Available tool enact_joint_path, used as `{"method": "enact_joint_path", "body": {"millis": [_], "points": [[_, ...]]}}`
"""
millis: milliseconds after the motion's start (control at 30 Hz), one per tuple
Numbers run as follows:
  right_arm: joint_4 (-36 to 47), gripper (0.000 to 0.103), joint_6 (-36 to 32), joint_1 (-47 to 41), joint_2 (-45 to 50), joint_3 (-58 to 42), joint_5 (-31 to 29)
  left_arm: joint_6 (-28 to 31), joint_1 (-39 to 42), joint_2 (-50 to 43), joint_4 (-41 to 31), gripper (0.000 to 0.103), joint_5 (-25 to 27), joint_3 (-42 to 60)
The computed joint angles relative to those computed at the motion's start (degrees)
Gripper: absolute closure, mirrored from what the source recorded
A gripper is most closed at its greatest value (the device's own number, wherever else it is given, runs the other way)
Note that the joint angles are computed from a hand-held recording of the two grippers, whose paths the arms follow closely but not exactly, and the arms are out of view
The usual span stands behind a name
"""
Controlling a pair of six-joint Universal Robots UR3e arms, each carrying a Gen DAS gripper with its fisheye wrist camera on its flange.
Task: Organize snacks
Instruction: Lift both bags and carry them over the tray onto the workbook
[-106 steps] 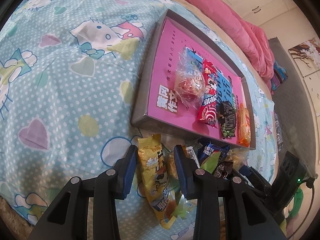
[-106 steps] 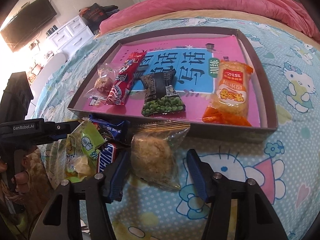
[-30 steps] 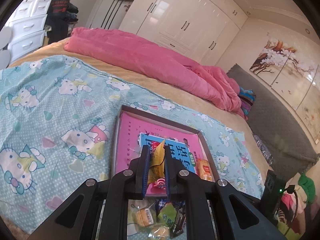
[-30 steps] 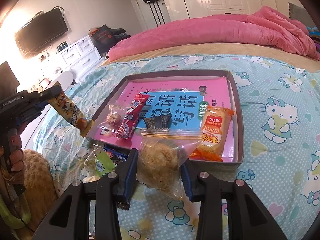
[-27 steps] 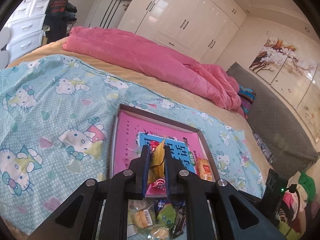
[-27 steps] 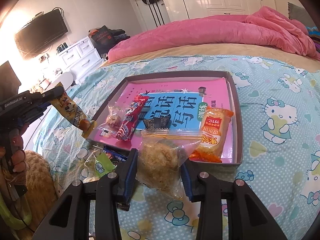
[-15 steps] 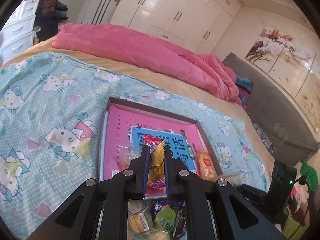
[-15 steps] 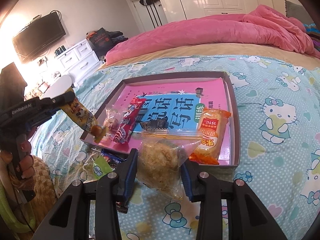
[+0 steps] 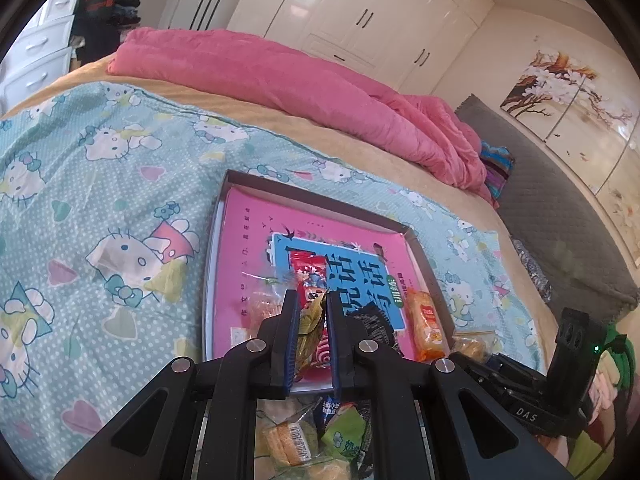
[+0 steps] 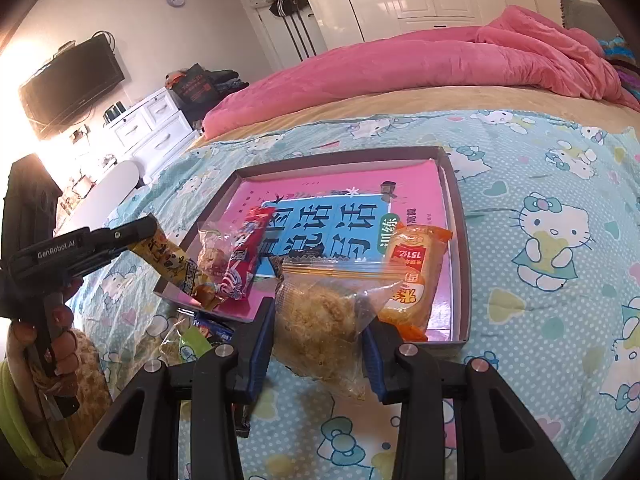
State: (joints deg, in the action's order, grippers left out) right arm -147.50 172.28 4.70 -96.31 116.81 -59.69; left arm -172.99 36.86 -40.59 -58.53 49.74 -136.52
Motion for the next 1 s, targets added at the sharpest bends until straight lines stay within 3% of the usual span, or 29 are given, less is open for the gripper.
{"method": "enact_joint_path", "body": {"millis": [1000], "points": [[-2.2, 0.063, 2.1, -0.3, 5.0, -3.0, -0.7, -3.3, -7.2, -12.8, 9.2, 0.09, 6.3, -1.5]]}}
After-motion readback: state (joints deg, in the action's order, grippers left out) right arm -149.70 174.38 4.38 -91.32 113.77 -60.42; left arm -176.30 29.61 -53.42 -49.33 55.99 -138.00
